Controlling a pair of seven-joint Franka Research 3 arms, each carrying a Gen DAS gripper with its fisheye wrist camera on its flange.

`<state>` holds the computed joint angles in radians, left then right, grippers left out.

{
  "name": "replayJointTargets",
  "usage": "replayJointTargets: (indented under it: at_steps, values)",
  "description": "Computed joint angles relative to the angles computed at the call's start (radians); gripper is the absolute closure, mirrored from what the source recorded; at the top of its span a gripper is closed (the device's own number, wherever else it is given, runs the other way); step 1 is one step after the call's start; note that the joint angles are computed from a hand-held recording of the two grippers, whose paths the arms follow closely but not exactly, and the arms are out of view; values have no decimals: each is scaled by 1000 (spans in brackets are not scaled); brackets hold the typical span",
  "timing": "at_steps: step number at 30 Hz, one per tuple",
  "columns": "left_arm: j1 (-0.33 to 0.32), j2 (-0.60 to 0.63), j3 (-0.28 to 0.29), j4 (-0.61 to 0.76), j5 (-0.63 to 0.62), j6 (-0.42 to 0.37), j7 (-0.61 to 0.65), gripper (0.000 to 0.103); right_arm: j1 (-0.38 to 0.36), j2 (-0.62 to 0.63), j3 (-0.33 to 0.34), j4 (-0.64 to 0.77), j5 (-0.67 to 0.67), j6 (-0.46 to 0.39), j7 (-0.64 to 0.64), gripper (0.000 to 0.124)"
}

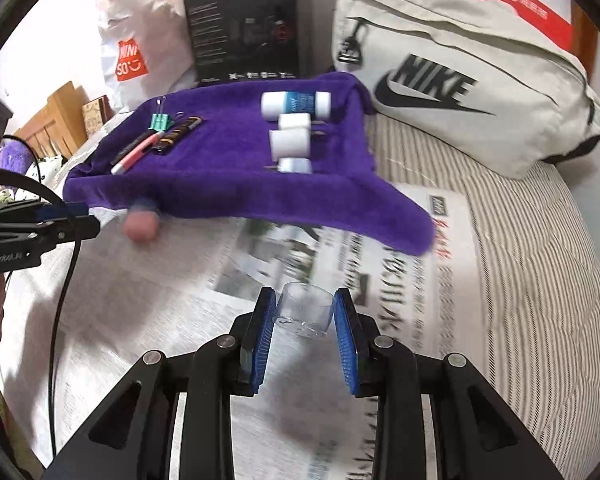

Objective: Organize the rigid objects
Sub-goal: 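Grasp the pink blue-lidded cup with the left tool while the right tool grasps the clear plastic cap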

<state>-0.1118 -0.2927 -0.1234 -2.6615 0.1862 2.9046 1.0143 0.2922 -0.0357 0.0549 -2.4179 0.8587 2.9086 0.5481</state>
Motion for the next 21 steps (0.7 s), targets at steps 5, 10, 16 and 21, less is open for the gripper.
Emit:
replayJointTargets:
  at_steps: [5, 10, 16, 21]
  values:
    - [10, 66, -30, 69, 29, -33, -44, 59, -20, -3, -20, 9, 75, -35, -66, 94]
    - [13, 119, -45, 127, 55, -60, -100, 59, -35, -6, -27, 18, 132, -59, -115, 94]
    - [8, 193, -61, 208, 117, -137, -165, 59, -44, -3, -27, 21, 161, -83, -138, 94]
    - [9, 176, -57, 206, 201, -188, -215, 58, -50, 7, -24, 20, 141, -103, -126, 94]
